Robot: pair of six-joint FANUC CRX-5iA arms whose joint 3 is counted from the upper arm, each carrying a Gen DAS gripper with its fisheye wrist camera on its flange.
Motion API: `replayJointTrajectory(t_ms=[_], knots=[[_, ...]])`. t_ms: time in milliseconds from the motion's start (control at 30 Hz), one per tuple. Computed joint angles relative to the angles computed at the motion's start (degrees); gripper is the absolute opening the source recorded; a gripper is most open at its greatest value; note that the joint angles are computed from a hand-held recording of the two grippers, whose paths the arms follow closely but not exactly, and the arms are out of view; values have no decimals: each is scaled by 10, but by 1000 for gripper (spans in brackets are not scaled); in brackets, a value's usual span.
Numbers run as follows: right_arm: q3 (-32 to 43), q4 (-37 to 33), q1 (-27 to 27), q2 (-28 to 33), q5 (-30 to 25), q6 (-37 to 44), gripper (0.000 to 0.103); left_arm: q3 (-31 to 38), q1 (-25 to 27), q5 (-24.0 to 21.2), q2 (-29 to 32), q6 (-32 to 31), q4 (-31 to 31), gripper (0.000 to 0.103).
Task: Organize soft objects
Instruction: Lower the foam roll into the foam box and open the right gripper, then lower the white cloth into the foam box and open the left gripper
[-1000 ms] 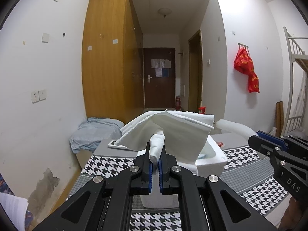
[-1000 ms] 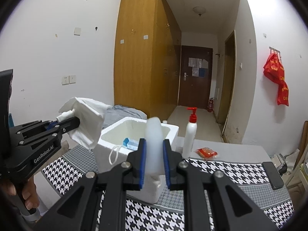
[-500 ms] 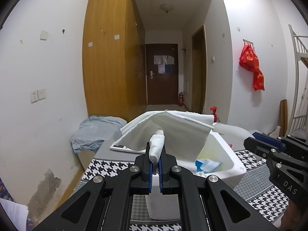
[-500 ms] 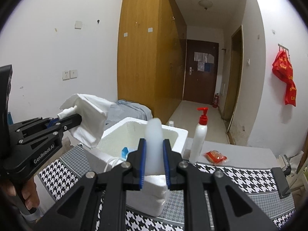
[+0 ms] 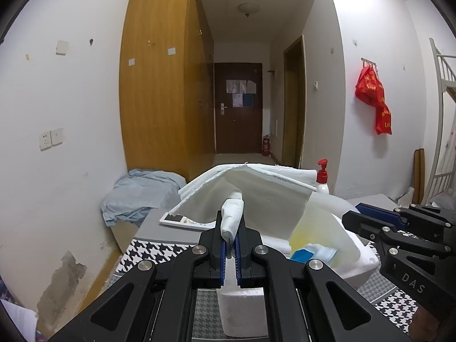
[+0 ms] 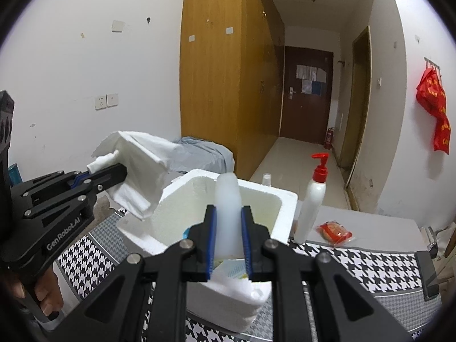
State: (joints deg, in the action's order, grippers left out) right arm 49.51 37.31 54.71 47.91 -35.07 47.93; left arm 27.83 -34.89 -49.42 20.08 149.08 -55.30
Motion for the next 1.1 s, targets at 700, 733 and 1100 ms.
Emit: replayJointTrajectory(t_ms=[700, 733, 1100], knots=[[64, -42, 0, 35, -20, 55, 81, 6, 8, -8, 3, 3, 4, 5], [62, -42, 0, 34, -20, 56, 81, 7, 7, -9, 4, 4, 3, 5], [-43, 44, -1, -14, 31, -25, 81, 17, 11, -9, 12, -8, 18, 5]])
